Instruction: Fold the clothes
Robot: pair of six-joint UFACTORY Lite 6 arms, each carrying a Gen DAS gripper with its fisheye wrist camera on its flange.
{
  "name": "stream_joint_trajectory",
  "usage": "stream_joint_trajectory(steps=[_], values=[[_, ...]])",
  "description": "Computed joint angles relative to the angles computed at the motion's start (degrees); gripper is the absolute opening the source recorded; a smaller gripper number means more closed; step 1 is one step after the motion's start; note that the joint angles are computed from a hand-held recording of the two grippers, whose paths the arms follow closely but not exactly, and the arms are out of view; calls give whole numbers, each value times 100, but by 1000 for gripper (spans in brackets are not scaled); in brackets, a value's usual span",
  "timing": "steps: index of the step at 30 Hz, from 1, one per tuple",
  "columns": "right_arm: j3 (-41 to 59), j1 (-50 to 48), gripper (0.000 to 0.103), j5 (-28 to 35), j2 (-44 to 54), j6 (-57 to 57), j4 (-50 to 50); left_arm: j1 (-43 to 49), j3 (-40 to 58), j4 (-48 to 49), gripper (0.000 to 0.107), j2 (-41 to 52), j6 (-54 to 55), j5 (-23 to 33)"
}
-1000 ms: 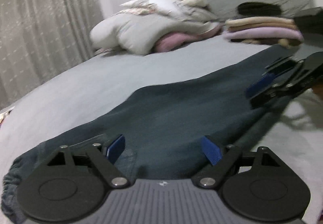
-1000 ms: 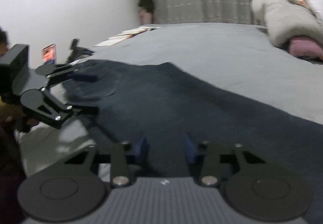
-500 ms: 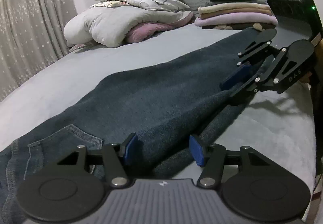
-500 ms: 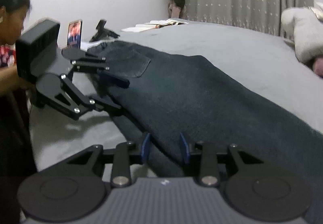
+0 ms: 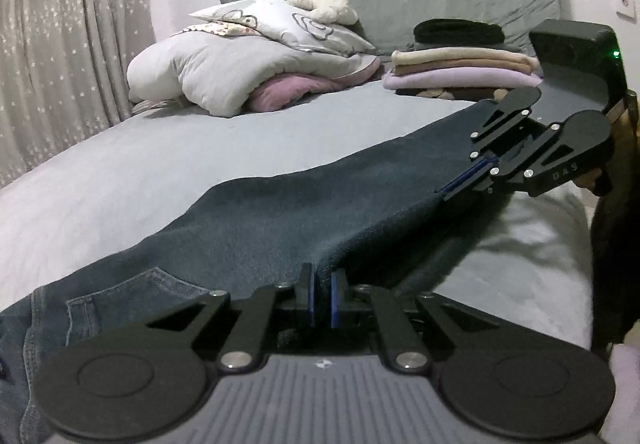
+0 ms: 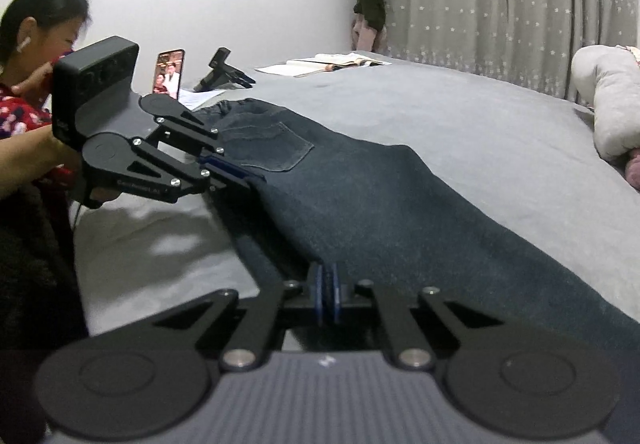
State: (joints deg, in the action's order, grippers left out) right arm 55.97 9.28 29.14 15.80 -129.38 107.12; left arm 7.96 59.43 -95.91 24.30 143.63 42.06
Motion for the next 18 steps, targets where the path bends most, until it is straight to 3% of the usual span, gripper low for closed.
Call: stream_joint_trajectory(steps=[5, 8, 9, 11, 13, 15, 18], values=[[27, 96, 5, -232, 88, 269, -433, -141, 113, 510, 8, 94, -323, -367], [107, 73, 8, -198, 259, 455, -461, -163, 466, 1139, 12, 192, -1124, -361], [136, 33, 10, -136, 304, 585, -503, -143, 592, 1358, 13, 212, -1403, -301], [157, -207, 27, 213, 247, 1190, -889, -39, 989, 1861, 15, 305, -2124, -9], [150, -618, 35, 787, 174, 1653, -956, 56, 1320, 1959, 17, 450, -2491, 252], [92, -896, 38, 930, 126, 1739, -546, 31, 1657, 1978, 20, 639, -2760, 298], [100, -1008, 45, 596, 135, 1553, 177, -63, 2364, 2470, 21, 1002, -3526, 426]])
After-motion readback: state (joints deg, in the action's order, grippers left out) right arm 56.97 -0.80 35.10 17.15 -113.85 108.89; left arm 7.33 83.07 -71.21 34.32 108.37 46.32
